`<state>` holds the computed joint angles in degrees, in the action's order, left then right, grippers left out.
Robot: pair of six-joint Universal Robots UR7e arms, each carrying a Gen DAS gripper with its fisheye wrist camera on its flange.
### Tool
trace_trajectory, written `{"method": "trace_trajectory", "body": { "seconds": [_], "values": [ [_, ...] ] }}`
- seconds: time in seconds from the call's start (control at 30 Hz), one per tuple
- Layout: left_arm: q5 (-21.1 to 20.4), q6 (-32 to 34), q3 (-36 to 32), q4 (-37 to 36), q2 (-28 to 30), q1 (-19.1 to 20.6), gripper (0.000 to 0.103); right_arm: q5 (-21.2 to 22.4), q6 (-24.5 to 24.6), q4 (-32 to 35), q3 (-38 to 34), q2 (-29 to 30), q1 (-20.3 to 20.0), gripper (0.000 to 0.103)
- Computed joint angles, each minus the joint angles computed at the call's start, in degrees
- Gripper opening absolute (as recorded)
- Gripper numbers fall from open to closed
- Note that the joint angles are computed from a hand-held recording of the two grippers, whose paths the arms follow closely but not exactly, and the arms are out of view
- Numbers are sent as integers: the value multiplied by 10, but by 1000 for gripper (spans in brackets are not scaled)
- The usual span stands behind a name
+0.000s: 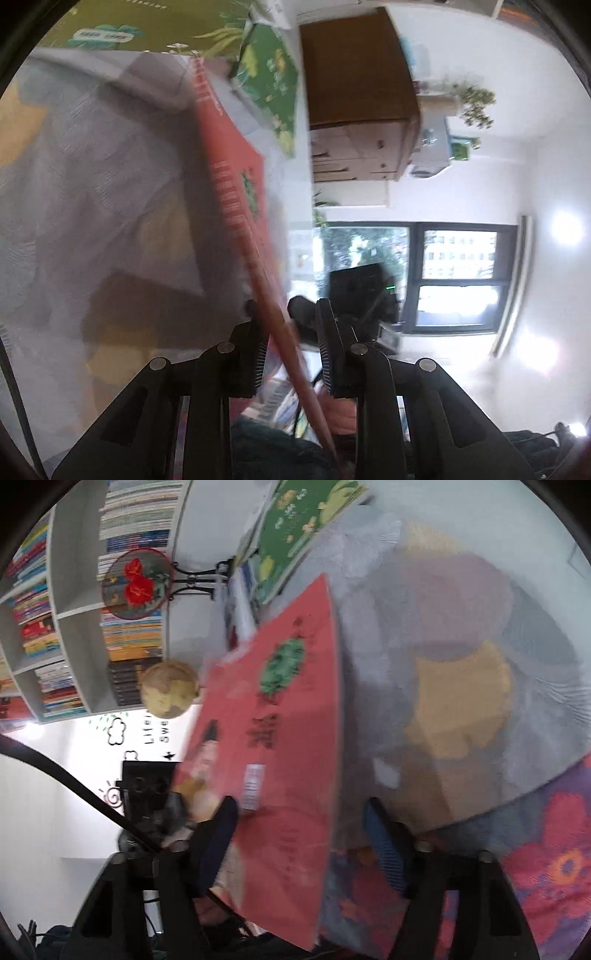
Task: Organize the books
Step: 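Lift the red book with both tools and carry it to the stack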
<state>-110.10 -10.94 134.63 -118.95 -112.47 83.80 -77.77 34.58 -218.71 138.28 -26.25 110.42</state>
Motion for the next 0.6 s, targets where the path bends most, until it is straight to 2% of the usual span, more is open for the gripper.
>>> {"method": "trace_trajectory", "body": {
  "seconds": [0.07, 0.1, 0.13, 0.17, 0.2, 0.3, 0.4, 0.47, 0.6],
  "values": [
    [53, -8, 0, 19, -10, -20, 20, -16, -7, 22, -10, -9, 20, 37],
    [99, -14, -2, 36, -17, -42, 20, -45, -18, 52, -18, -21, 39, 30],
    [154, -16, -3, 61, -29, -68, 26, -68, -27, 79, -26, -31, 55, 26],
    [189, -18, -1, 73, -37, -87, 27, -85, -38, 101, -33, -41, 70, 18],
    [218, -23, 4, 84, -47, -108, 29, -106, -46, 131, -42, -52, 86, 17],
    [236, -30, 0, 121, -53, -137, 29, -184, -72, 247, -73, -80, 139, 17],
    [243, -31, -3, 154, -45, -165, 33, -232, -89, 326, -95, -95, 179, 17],
    [246, -33, 0, 170, -44, -183, 35, -253, -88, 355, -97, -101, 194, 17],
    [265, -45, -6, 203, -48, -191, 35, -249, -70, 344, -87, -95, 191, 18]
  ]
}}
